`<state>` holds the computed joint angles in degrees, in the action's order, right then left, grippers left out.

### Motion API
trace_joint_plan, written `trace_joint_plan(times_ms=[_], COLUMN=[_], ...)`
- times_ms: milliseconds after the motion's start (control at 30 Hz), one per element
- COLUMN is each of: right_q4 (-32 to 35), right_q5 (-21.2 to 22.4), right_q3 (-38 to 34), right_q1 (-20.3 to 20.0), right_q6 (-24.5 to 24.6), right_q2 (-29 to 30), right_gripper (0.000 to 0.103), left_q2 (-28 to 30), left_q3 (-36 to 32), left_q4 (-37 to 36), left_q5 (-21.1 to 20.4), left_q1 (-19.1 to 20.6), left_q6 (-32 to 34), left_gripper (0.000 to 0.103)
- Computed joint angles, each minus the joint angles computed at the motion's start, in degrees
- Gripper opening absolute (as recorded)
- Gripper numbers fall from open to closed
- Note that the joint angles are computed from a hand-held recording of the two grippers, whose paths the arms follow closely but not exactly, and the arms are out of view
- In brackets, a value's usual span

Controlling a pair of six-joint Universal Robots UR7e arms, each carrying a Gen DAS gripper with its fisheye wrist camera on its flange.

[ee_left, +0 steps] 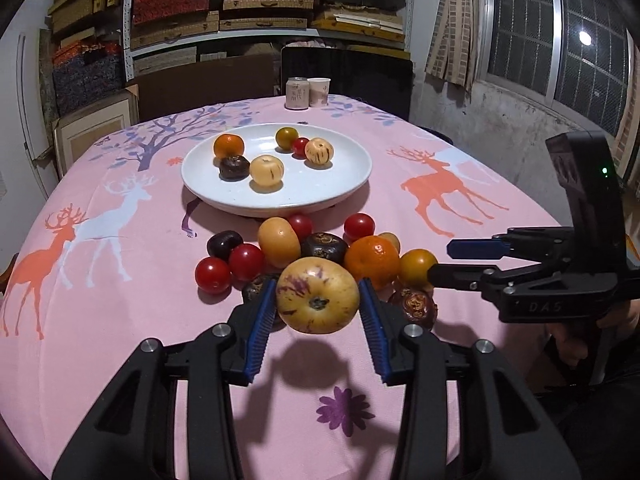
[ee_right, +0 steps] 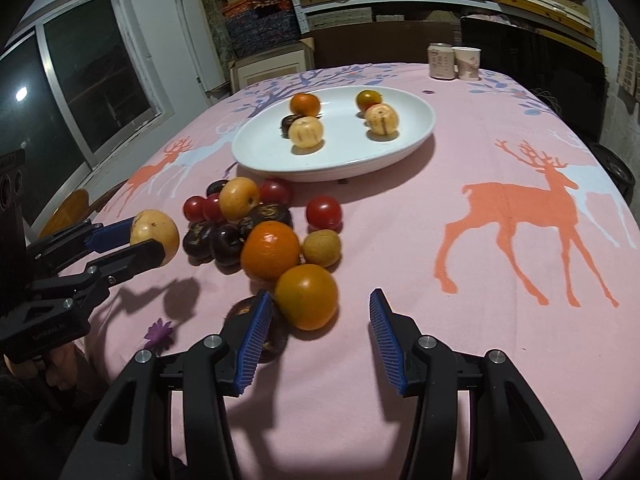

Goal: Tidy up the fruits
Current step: 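Grasp a speckled apple with the left tool while the right tool grasps an orange tomato, then carry the speckled apple and orange tomato onto the plate and release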

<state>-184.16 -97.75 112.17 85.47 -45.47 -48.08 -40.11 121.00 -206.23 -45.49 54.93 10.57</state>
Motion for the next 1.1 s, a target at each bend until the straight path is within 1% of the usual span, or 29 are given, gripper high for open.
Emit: trace_joint_plan(times_ms=[67, 100, 133, 200, 233, 267, 300, 333, 433, 500, 600, 700, 867, 1000, 1100], right_q4=[-0.31, -0.4, 0.18, 3.14, 4.42, 5.62, 5.87, 4.96, -0.92, -2.54, -2.77, -2.53, -2.68, -2.22, -0.57], right_q5=[-0.96, -2.28, -3.7, -3.88, -3.64, -3.17, -2.82, -3.02, -2.6, -1.6, -0.68, -0.38, 2.42, 3.4, 4.48], right_q3=[-0.59, -1.22, -2.0, -3.51, -3.97, -4.23, -4.08, -3.84, -1.93, -1.11, -0.62, -0.55, -0.28, -1.94, -3.97], right_q1=[0.56, 0.84, 1.04, 0.72, 0.5, 0.29, 0.2, 0.29, 0.54, 0.68, 0.73, 0.48, 0.41, 1.34, 2.17], right_q6=[-0.11, 0.51, 1.72, 5.74, 6.82, 7.33, 7.14, 6.47, 3.81, 2.07, 1.21, 1.49, 1.12, 0.95, 1.56], right_q2=[0.94, 1.59, 2.11, 2.21, 2.12, 2.0, 1.86, 1.98, 2.28, 1.95, 1.43, 1.15, -0.52, -1.3, -1.81], right_gripper=[0.051, 0.051, 0.051, 0.051, 0.047, 0.039, 0.036, 0.036, 0.035, 0.035, 0.035, 0.035, 0.035, 0.035, 0.035], left_q2=[-0.01, 0.01, 0.0, 0.08, 0.17, 0.27, 0.3, 0.32, 0.18, 0.08, -0.05, -0.2, -1.25, -2.58, -3.56], left_q3=[-0.05, -0.05, 0.0, 0.0, -0.05, 0.0, -0.05, -0.11, -0.11, -0.06, 0.02, 0.2, -0.22, -1.58, -3.58], left_q4=[0.91, 1.24, 1.46, 1.53, 1.35, 1.09, 1.03, 1.09, 1.32, 1.06, 0.86, 0.51, 0.87, 1.39, 2.53], left_q5=[-0.11, -0.26, -0.39, -0.43, -0.25, -0.14, -0.18, -0.28, -0.26, -0.3, -0.26, -0.36, -0.68, -0.8, -0.97], left_q1=[0.16, 0.26, 0.32, 0.35, 0.33, 0.35, 0.43, 0.54, 0.72, 0.8, 0.8, 0.83, 0.97, 1.05, 1.25], left_q6=[-0.61, -0.84, -0.97, -0.9, -0.8, -0.74, -0.75, -0.82, -1.28, -1.24, -1.37, -1.48, -1.34, -0.67, 0.49], left_gripper=[0.041, 0.041, 0.041, 0.041, 0.041, 0.041, 0.041, 0.041, 0.041, 0.041, 0.041, 0.041, 0.041, 0.041, 0.041])
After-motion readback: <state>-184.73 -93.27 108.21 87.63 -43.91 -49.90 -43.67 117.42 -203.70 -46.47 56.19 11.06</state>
